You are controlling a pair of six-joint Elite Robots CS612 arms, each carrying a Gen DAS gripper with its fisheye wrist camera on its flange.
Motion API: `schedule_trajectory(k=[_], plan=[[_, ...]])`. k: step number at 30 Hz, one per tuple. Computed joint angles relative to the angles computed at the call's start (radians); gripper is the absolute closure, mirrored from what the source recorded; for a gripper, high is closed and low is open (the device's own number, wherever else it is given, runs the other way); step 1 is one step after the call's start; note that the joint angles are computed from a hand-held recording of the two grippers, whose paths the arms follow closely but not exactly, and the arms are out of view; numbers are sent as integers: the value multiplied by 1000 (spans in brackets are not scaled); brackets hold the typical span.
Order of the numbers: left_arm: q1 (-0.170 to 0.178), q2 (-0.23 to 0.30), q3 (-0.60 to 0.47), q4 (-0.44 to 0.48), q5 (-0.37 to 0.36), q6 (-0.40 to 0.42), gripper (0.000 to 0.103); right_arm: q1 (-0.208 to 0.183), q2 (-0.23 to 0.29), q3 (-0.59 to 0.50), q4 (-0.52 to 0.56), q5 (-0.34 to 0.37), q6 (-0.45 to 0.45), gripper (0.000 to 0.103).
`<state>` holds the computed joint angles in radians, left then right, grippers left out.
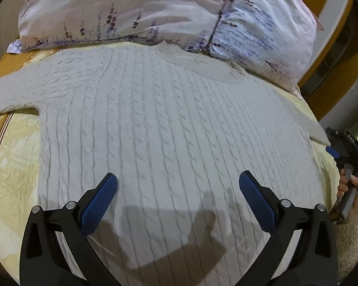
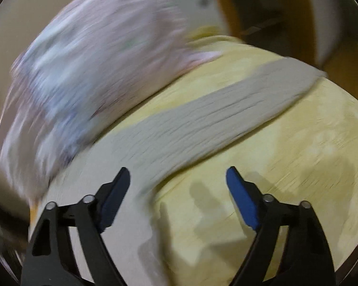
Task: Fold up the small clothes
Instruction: 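Grasp the cuff of a grey sweater sleeve with the right tool, then fold the held sleeve across the sweater body with the right tool, release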
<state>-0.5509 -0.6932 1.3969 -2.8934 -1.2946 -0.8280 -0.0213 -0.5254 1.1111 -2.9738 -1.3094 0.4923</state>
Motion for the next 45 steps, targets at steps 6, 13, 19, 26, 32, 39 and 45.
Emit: schedule_trajectory(k=[6,13,19,26,32,39,45], plan=[[3,8,-37,51,76,58,1,-40,50,-69,38,16,174,42],[15,33,-88,84,57,112,1,-55,87,-134,51,3,229,65],[28,42,-94,50,48,106,1,-54,102,-158,54,-57,229,86],[46,56,-104,-16,-5,119,1,-29,87,-157,-9,-124,107,95],[56,63,-109,-49,-38,127,1,9,61,-150,-104,-39,-12,95],[65,70,-115,-68,-69,111,4,83,66,-182,-18,200,-176,95],[73,70,-113,-77,-109,74,5,146,109,-260,266,239,-345,95]])
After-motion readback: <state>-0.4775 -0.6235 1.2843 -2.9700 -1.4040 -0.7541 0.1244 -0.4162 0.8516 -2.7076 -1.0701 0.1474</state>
